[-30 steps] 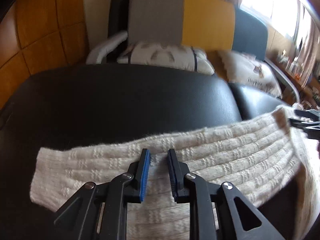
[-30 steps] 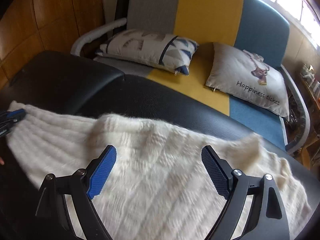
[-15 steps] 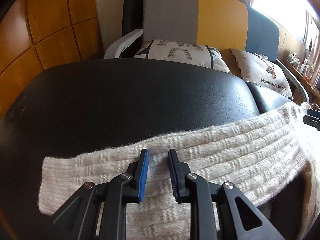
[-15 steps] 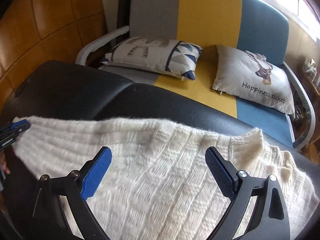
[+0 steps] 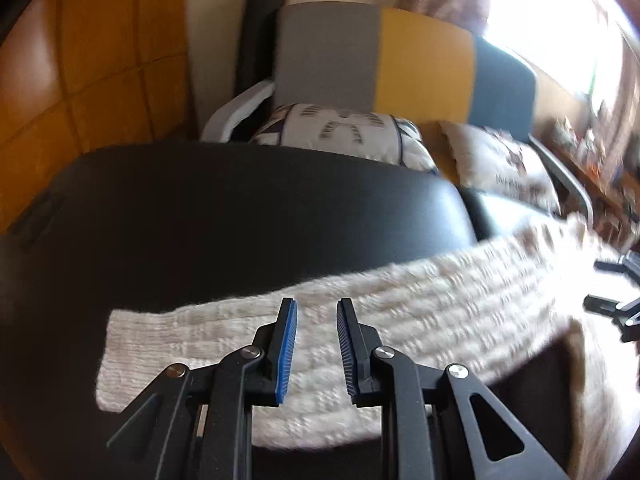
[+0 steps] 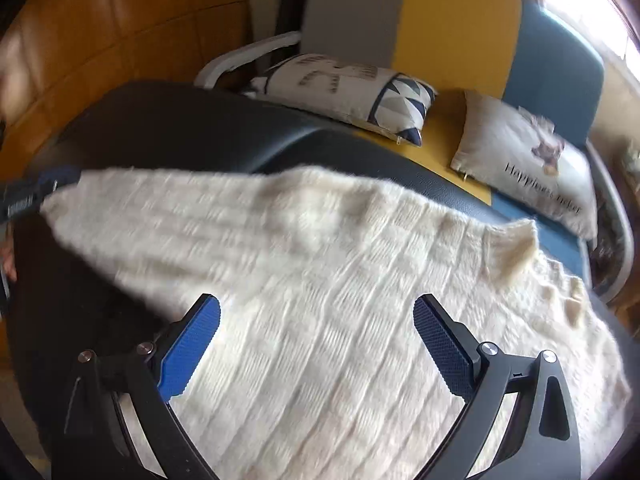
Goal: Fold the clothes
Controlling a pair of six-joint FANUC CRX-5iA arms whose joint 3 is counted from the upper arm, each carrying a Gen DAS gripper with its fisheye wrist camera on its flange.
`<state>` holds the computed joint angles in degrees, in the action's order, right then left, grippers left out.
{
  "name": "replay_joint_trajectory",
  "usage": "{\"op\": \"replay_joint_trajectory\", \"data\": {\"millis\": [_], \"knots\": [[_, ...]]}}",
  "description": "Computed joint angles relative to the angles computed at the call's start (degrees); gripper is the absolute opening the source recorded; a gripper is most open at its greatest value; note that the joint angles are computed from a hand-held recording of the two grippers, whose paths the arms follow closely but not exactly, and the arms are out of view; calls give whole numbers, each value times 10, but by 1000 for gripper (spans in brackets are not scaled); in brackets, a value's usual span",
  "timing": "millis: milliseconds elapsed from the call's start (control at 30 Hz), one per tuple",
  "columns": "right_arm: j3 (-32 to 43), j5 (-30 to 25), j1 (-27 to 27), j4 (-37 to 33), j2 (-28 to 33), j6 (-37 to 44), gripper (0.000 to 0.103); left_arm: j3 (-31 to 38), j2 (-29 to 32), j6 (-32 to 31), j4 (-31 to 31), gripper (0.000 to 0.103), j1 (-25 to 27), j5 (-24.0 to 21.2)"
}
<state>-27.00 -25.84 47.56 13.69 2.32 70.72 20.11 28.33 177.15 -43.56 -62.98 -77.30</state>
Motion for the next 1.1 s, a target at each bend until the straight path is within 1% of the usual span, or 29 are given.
{"op": "replay_joint_trajectory", "data": {"millis": [33,67,100,133,167,200,233,300,367,400,433,500,533,567,633,700,767,800,867,900,933,967,1000,1067,1100], "knots": [[-16,3,8,17,-11,-11,99,7,8,-11,5,22,1,-8],[-14,4,13,3,-8,-4,99,0,9,-11,16,22,7,-2],[-14,7,19,-3,-4,-6,99,-13,6,0,27,22,14,7],[-16,0,27,22,7,-29,99,-32,-1,16,36,22,20,20],[-13,1,32,24,21,-41,99,-47,-7,32,41,22,24,29],[-8,2,37,24,35,-51,101,-56,-13,47,40,22,24,32],[-15,20,38,29,33,-65,101,-63,-18,59,39,22,25,33],[-10,12,44,32,36,-73,101,-70,-23,66,43,22,26,26],[7,-1,42,-32,28,-18,101,-69,-25,61,45,22,24,11],[0,3,41,-36,17,-19,101,-63,-24,62,41,22,20,-3],[-9,10,40,-29,6,-30,101,-59,-24,66,33,22,15,-11],[-31,29,37,15,-7,-78,101,-60,-35,82,6,22,2,6],[-44,41,35,61,-9,-123,101,-53,-34,83,-4,22,-5,14],[-47,41,33,87,-6,-148,101,-39,-28,71,-11,22,-12,17],[-41,34,26,118,11,-174,101,-8,-10,34,-24,22,-21,35],[-18,23,24,92,28,-148,101,21,11,-7,-20,22,-20,68],[-9,19,24,71,35,-125,101,45,34,-42,-4,22,-10,97],[-3,18,24,66,42,-121,101,59,46,-59,6,22,-4,103],[12,12,24,51,56,-107,101,91,75,-85,32,22,8,99],[8,14,27,61,57,-115,101,99,84,-92,50,22,16,97],[4,15,29,73,59,-125,101,93,82,-78,51,22,18,101],[-6,23,31,85,54,-127,101,77,72,-60,50,22,22,115],[-16,31,33,99,50,-130,101,70,66,-50,53,22,28,116],[-19,36,33,88,44,-109,101,66,62,-42,51,22,32,103],[-11,31,32,67,45,-93,101,56,55,-38,54,22,34,109]]}}
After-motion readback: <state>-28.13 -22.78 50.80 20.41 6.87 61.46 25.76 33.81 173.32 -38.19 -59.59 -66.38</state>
